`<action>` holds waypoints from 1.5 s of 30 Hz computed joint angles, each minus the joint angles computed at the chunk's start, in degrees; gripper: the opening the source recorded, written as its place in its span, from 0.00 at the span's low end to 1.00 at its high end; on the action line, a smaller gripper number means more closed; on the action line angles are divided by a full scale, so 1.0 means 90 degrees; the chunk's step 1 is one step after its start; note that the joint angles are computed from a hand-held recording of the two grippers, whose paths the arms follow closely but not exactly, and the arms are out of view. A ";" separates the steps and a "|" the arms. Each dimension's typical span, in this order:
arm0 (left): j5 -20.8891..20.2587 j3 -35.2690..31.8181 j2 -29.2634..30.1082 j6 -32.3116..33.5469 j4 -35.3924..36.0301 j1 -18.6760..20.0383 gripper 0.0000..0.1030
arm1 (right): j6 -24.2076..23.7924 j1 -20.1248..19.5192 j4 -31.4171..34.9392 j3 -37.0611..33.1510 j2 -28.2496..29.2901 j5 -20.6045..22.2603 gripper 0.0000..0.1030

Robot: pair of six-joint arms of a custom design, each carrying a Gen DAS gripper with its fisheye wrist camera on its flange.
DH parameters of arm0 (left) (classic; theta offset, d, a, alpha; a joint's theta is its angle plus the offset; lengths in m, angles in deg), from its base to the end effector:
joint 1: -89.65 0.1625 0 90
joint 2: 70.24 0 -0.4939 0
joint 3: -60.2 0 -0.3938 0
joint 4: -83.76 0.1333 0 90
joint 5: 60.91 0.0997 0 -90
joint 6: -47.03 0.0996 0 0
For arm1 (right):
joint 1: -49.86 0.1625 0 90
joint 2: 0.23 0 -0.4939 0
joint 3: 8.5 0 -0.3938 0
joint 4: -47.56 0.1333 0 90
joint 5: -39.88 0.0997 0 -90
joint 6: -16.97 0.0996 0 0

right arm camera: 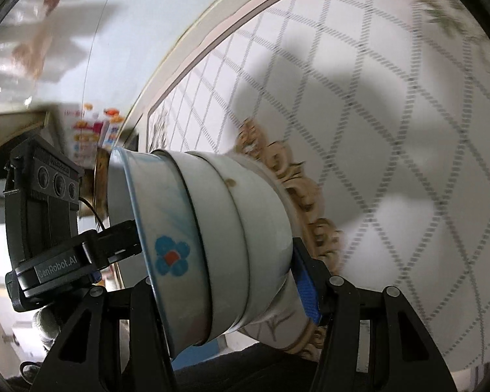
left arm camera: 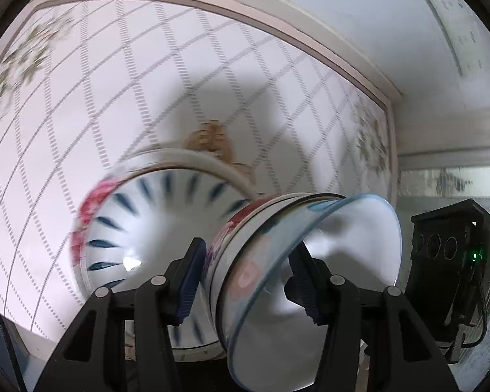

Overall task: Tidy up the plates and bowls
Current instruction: 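Carry the bowl stack over the plate stack and lower it onto the blue-striped plate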

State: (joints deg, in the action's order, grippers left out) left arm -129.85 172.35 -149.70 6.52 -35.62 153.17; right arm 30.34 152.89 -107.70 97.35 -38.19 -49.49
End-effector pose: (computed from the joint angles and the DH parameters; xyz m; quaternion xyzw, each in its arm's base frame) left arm -0.0787 -0.5372 0.3368 -0.1148 0.9760 -0.0771 0.1680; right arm 0.2736 -0.5861 -0.0026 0.0031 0.9997 0.0236 0.0001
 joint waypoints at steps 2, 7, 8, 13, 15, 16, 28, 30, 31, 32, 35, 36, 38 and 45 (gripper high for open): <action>0.0063 0.0069 -0.0124 -0.0080 0.0007 0.0072 0.49 | -0.0057 0.0071 0.0182 -0.0167 0.0167 0.0059 0.56; 0.0186 0.0211 -0.0295 -0.0283 -0.0017 0.0240 0.48 | -0.0191 0.0164 0.0583 -0.0514 0.0530 0.0162 0.56; 0.0196 0.0240 -0.0327 -0.0328 -0.0029 0.0275 0.48 | -0.0208 0.0175 0.0646 -0.0556 0.0578 0.0167 0.56; 0.0228 0.0363 -0.0418 -0.0351 -0.0124 0.0433 0.48 | -0.0254 0.0231 0.0870 -0.0761 0.0823 0.0120 0.56; 0.0253 0.0387 -0.0399 -0.0322 -0.0192 0.0471 0.48 | -0.0286 0.0236 0.0908 -0.0773 0.0844 0.0069 0.56; 0.0263 0.0392 -0.0397 -0.0313 -0.0198 0.0479 0.48 | -0.0281 0.0240 0.0933 -0.0777 0.0861 0.0041 0.56; 0.0291 0.0372 -0.0336 -0.0085 -0.0264 0.0586 0.48 | -0.0265 0.0292 0.0921 -0.0914 0.1028 -0.0093 0.56; 0.0324 0.0370 -0.0332 -0.0037 -0.0212 0.0568 0.48 | -0.0273 0.0304 0.0935 -0.0932 0.1040 -0.0151 0.56; 0.0374 0.0377 -0.0333 -0.0017 -0.0186 0.0539 0.48 | -0.0265 0.0312 0.0954 -0.0958 0.1057 -0.0174 0.56; 0.0519 0.0377 -0.0336 0.0002 -0.0088 0.0468 0.48 | -0.0255 0.0319 0.0994 -0.0972 0.1064 -0.0199 0.56; 0.0753 0.0345 -0.0368 -0.0004 0.0198 0.0340 0.48 | -0.0248 0.0384 0.1014 -0.1003 0.1085 -0.0313 0.56; 0.0853 0.0331 -0.0404 -0.0042 0.0336 0.0274 0.48 | -0.0238 0.0422 0.1013 -0.1010 0.1091 -0.0393 0.57; 0.1033 0.0352 -0.0504 -0.0095 0.0490 0.0158 0.48 | -0.0239 0.0487 0.0949 -0.0969 0.1052 -0.0530 0.57; 0.1752 0.0494 -0.0997 -0.0232 0.1033 -0.0396 0.49 | -0.0278 0.0914 0.0613 -0.0688 0.0711 -0.1371 0.65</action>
